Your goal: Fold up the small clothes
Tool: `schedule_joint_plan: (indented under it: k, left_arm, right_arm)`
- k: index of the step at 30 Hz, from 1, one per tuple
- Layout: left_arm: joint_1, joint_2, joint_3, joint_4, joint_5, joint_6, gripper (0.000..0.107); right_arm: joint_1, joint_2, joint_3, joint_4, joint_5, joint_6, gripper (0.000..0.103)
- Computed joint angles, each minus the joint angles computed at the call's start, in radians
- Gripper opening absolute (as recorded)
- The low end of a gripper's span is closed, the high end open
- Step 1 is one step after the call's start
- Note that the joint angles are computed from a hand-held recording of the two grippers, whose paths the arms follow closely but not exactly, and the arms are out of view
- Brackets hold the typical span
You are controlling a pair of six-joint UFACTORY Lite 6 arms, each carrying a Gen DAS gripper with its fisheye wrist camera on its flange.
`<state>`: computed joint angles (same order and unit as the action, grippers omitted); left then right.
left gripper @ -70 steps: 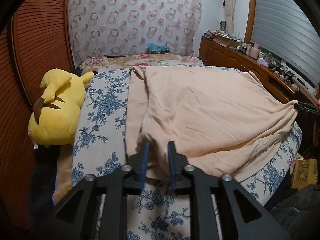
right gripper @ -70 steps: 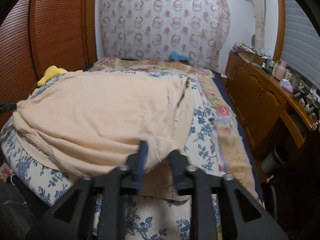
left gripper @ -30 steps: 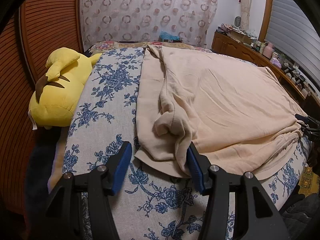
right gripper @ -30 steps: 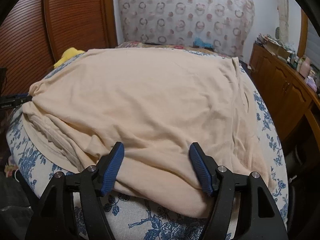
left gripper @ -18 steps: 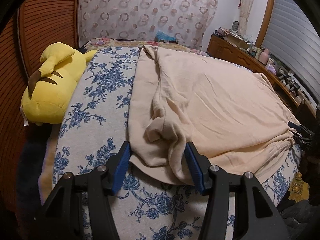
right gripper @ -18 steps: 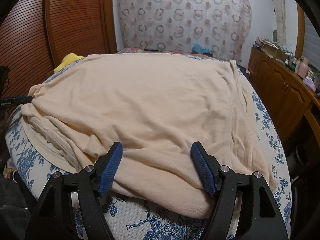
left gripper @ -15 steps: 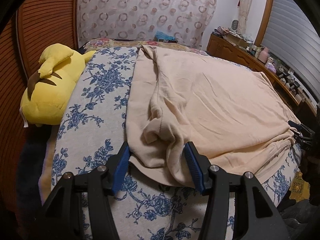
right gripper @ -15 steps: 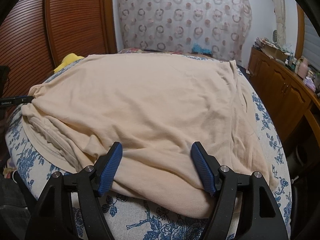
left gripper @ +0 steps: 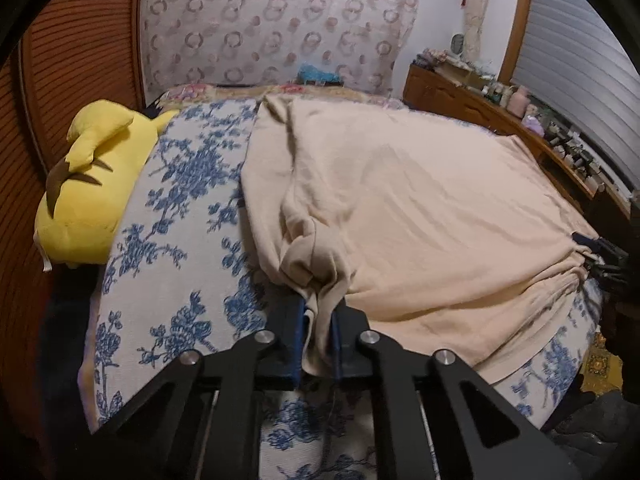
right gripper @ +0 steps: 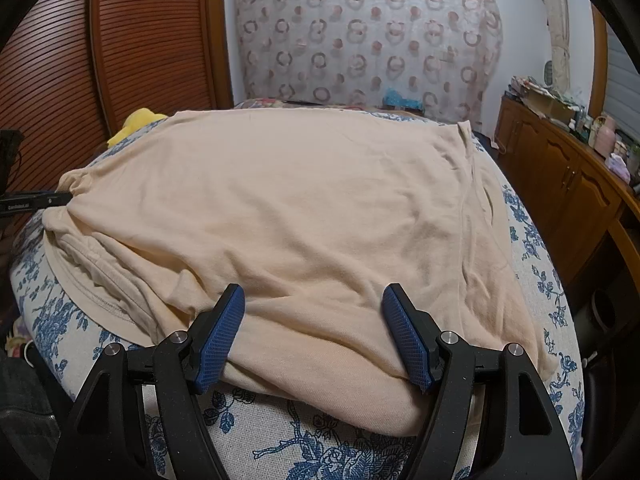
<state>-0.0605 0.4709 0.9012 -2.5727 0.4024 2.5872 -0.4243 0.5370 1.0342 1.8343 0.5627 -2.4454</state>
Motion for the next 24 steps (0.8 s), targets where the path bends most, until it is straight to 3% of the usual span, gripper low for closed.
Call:
schedule_joint_plan:
  k: [10,16,24]
  left_arm:
    - [-0.051,-0.133,0.002,0.030,0.041,-0.050,0.006]
    - [-0.126,-0.107,0.128,0.085,0.004,-0.119,0.006]
    - [-0.261,0.011,0.409,0.304,-0.080,-0.341,0.006]
  right_arm:
    - [-0.002,0.003,-0.001,0.003,0.003,-0.007,0.073]
    - [-0.005,-0.007,0.018,-0.065,-0.019,0.070,0.073]
    - [-0.073,-0.092,-0.007,-0.085,0.018,0.083,0.073]
